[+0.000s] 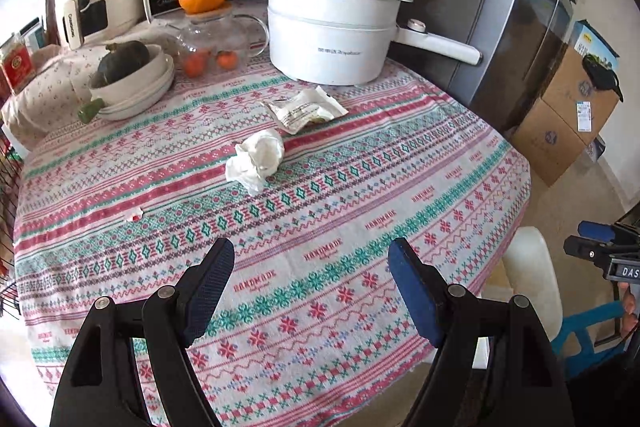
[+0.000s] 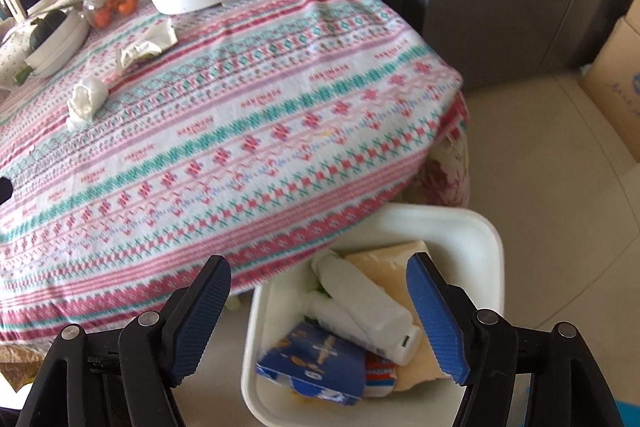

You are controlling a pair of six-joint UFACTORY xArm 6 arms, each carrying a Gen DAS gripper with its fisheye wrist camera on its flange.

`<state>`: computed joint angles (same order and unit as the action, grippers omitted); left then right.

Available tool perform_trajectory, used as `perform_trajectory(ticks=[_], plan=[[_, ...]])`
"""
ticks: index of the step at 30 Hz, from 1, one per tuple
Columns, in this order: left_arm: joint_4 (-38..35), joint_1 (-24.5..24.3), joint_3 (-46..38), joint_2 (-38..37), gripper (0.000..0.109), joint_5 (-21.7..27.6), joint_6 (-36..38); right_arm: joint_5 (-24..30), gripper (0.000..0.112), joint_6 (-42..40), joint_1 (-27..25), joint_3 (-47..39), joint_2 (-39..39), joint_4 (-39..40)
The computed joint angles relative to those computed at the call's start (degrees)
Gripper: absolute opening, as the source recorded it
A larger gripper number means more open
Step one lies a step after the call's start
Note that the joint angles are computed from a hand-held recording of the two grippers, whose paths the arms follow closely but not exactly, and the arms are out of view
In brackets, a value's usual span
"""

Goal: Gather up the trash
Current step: 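Move the left gripper to the crumpled white tissue and grasp it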

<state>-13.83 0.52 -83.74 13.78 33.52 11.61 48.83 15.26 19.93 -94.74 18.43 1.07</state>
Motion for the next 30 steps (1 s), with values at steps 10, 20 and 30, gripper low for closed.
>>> perform_trajectory(ticks=[10,20,30], plan=[[2.1,1.5,-17.0,16.1,0.081,1.1,-9.8,2.3,0.077,0.7,2.2,-12.4,9.0,-0.8],[7.9,0.0,-33.0,29.1,0.078,2.4,-24.7,5.8,0.077,3.7,1.3,-19.0,13.9,0.0],[15.6,0.6,-44.1,36.5,0.019,8.3,-32.8,5.8,0.077,5.2,1.2,-18.8,14.1,-2.5]])
